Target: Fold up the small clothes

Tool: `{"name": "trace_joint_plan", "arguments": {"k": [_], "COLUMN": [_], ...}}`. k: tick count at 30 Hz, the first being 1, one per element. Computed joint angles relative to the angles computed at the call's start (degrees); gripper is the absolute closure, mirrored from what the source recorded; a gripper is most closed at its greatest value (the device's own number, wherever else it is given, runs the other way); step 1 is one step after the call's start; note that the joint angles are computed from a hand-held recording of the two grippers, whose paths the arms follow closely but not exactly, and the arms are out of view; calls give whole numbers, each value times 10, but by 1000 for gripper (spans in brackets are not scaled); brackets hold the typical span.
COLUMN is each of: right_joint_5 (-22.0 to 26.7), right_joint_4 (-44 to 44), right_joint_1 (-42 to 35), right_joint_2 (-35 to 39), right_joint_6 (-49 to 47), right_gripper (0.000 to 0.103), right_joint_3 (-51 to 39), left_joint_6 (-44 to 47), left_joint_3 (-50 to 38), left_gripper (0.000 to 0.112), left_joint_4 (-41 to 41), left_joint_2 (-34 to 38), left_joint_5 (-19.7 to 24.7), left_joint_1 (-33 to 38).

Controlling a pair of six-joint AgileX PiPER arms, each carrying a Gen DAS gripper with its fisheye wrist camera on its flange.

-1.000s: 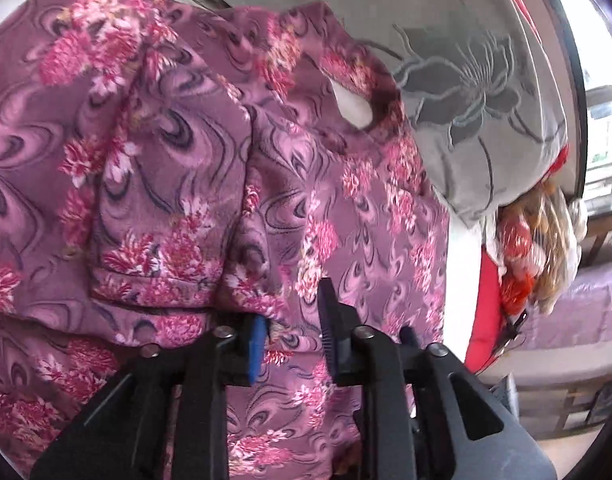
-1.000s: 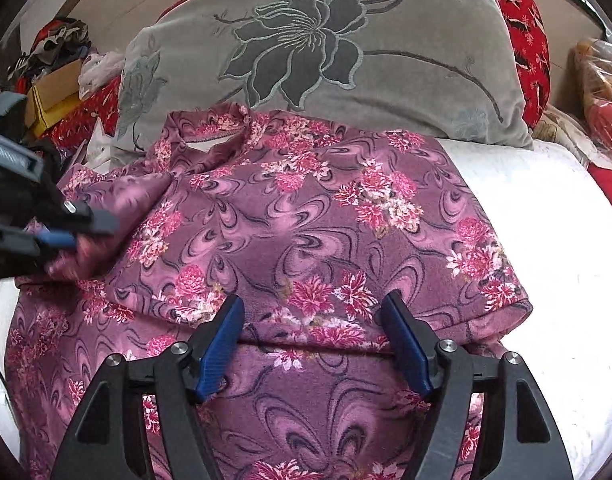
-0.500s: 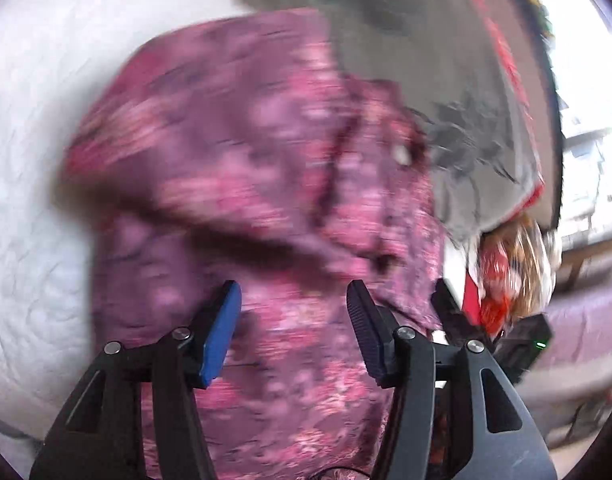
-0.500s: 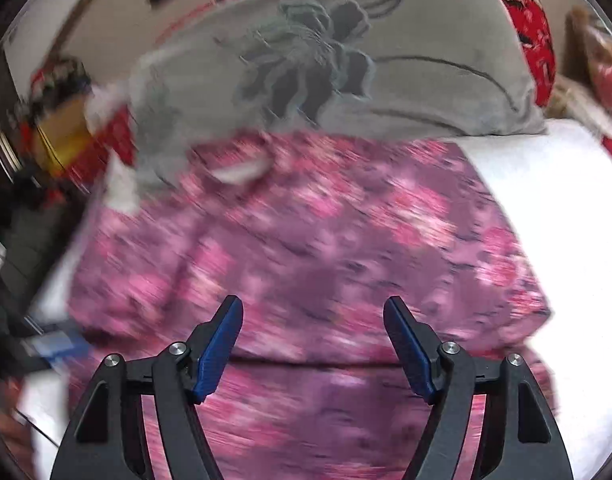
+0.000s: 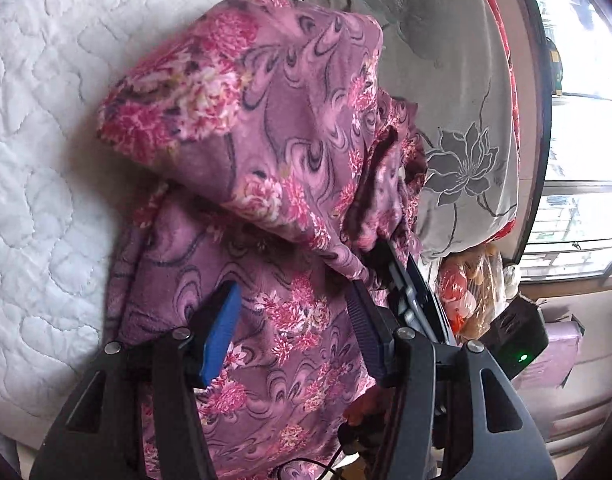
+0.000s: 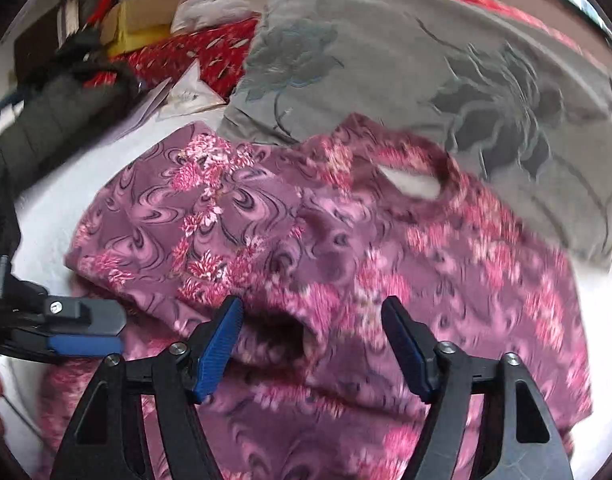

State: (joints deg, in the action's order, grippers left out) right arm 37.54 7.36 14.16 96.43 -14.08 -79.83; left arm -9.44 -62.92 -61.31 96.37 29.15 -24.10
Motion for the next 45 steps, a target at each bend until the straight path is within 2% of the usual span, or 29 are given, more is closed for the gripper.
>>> {"name": "trace_joint_plan", "arguments": {"k": [1,2,5,9,18,23,25,26,27,29,30,33,37,40,41,45], "right_joint_5": [12,21,31,86,181,180,192,200,206,204,199,224,195,195,193,208], "right_joint_4": [31,47,129,238,374,402,440,456,461,461,460,470,585,584,568,492], "right_joint_1": [-8,-15,-61,-156,-355,-448,-480,-487,-487,-475,-467,-463,-502,-509,-505,-476], "right_joint_2": [5,7,-7,-5,35,39,44,46,49,57,62,96,67,58,59,94], "right_joint_6": [-23,-29,-74,-109,-120,-66,-74,-85,-91,-89,-81,-35,-40,-46,-45,-4], "right_gripper": [68,82,86,86,87,81,81,77,72,43,40,39,39,39,35,35], "right_joint_3": [-11,-18,-17,-36,-55,-18,-14,-17,-24,-39,-43,-75,3,10,4,-41], "left_joint_6": [2,6,2,-36,-113,-121,-142,-152,-166,-188,-209,-229,-182,-129,-126,-159], "left_joint_3": [0,3,5,-12,-30,-28,-35,-38,-43,-51,-58,-73,-55,-36,-37,-62], "left_gripper": [59,59,59,59,59,59,59,59,58,57,57,57,57,57,57,58], "left_joint_4": [-3,-7,-2,33,109,115,138,149,161,183,202,216,163,95,85,88], "left_joint_2": [0,0,-3,7,11,10,12,13,13,15,16,20,6,0,4,33], "left_joint_5": [1,2,0,-10,-15,-13,-10,-9,-7,-4,1,17,-1,-29,-35,-33], "left_joint_1": [0,2,0,-13,-28,-27,-31,-33,-35,-39,-41,-40,-35,-37,-37,-28]}}
